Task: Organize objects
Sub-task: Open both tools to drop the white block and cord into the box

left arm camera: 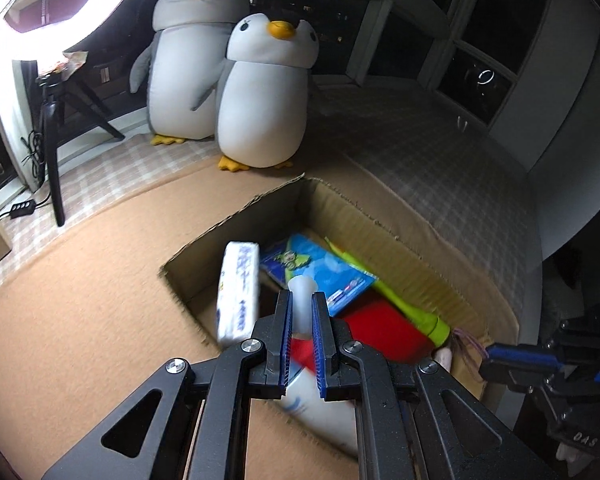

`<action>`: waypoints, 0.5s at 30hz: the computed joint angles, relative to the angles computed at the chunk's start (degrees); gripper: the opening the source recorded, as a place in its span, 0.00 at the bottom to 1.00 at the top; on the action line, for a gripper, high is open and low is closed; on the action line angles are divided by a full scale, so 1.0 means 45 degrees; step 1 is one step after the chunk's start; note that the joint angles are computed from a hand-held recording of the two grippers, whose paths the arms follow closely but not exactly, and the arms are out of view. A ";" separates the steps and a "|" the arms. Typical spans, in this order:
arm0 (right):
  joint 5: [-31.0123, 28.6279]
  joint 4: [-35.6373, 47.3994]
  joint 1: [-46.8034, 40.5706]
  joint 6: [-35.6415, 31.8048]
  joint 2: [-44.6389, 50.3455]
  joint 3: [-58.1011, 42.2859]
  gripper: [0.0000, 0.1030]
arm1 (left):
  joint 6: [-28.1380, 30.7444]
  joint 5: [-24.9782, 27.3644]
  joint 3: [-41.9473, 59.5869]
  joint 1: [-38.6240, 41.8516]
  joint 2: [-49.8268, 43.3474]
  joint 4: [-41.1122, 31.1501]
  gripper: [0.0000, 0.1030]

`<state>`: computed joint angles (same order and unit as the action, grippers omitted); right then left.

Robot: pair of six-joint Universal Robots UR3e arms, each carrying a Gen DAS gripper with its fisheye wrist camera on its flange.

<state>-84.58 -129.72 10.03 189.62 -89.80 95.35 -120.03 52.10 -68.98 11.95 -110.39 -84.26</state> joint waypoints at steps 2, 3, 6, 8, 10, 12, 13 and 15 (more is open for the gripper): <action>0.0105 -0.0044 -0.0135 -0.0094 -0.0071 0.0107 0.04 | -0.0256 -0.0060 -0.0206 -0.0154 0.0061 0.0370 0.13; 0.0132 -0.0083 -0.0184 -0.0147 -0.0082 0.0139 0.04 | -0.0333 -0.0057 -0.0250 -0.0232 0.0067 0.0502 0.14; 0.0144 -0.0121 -0.0221 -0.0237 -0.0130 0.0145 0.05 | -0.0628 -0.0009 -0.0178 -0.0496 -0.0048 0.0772 0.20; 0.0182 -0.0076 -0.0228 -0.0300 -0.0149 0.0107 0.11 | -0.0684 0.0100 -0.0119 -0.0633 -0.0098 0.0849 0.27; 0.0036 -0.0111 -0.0157 -0.0302 -0.0161 0.0081 0.21 | -0.0872 0.0088 -0.0328 -0.0654 0.0001 0.1153 0.42; 0.0021 -0.0144 -0.0144 -0.0289 -0.0186 0.0102 0.26 | -0.0881 -0.0004 -0.0206 -0.0601 -0.0064 0.1020 0.47; 0.0012 -0.0131 -0.0129 -0.0271 -0.0183 0.0090 0.27 | -0.0887 -0.0022 -0.0148 -0.0565 -0.0091 0.0994 0.47; -0.0033 -0.0117 -0.0094 -0.0227 -0.0168 0.0085 0.28 | -0.0918 -0.0035 -0.0080 -0.0475 -0.0111 0.0929 0.50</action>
<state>-84.73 -130.25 9.60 188.60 -90.56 95.73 -124.16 51.94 -69.34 9.81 -110.89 -80.08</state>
